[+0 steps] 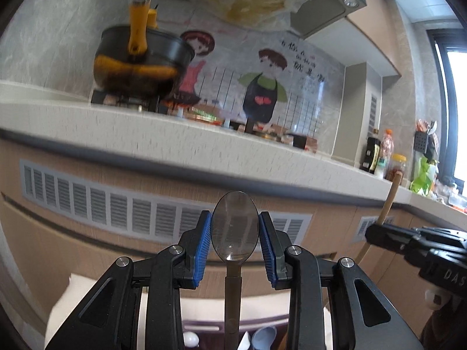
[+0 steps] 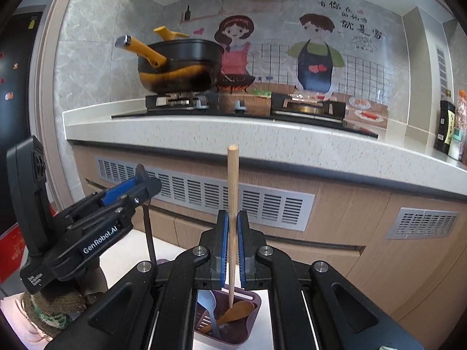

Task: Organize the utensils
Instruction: 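Carry the grey spoon and chopstick over the caddy and open both grippers, then withdraw both tools from the caddy back over the remaining utensils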

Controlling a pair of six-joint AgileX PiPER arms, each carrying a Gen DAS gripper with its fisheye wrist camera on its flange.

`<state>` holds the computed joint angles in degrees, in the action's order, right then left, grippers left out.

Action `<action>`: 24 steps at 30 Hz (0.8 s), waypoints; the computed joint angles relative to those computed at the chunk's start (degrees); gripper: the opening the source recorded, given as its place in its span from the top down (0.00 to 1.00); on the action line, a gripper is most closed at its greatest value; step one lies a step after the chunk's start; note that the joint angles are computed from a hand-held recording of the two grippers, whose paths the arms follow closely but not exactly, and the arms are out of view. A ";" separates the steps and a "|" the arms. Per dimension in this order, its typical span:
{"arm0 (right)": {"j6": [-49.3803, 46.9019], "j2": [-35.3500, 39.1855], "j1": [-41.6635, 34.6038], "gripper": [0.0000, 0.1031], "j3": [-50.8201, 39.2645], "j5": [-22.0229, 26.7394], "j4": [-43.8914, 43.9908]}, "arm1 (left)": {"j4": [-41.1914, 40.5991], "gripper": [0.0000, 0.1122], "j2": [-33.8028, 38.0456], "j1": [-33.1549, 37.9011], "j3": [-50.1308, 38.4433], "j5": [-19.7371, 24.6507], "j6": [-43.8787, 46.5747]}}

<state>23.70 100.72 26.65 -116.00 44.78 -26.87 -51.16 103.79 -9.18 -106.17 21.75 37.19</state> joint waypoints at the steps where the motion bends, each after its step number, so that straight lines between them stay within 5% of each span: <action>1: -0.50 0.18 -0.48 0.95 0.21 0.05 1.23 | 0.22 0.70 0.29 -0.03 0.33 0.19 -0.33; 8: -6.92 1.99 -5.23 0.94 2.85 1.52 15.86 | 4.15 0.69 2.70 -0.43 2.94 4.27 -3.72; 11: -8.92 2.49 -6.74 0.92 5.86 1.90 20.66 | 3.44 0.45 2.28 -0.67 5.65 5.30 -1.71; 14: -9.89 3.01 -7.08 0.66 7.98 3.54 23.05 | 1.46 0.36 -0.20 -0.46 9.98 4.93 -0.11; 18: -5.73 -1.16 -4.88 0.52 16.41 0.24 16.32 | -1.19 0.24 -5.54 0.41 16.11 3.67 1.70; 20: -3.18 -3.79 -3.75 0.37 20.35 -1.18 12.83 | 2.96 0.21 -9.24 0.48 19.76 2.10 -1.86; 24: 4.13 -9.08 0.09 0.24 27.85 -1.85 2.40 | 17.30 0.17 -13.61 1.43 23.06 3.72 -15.94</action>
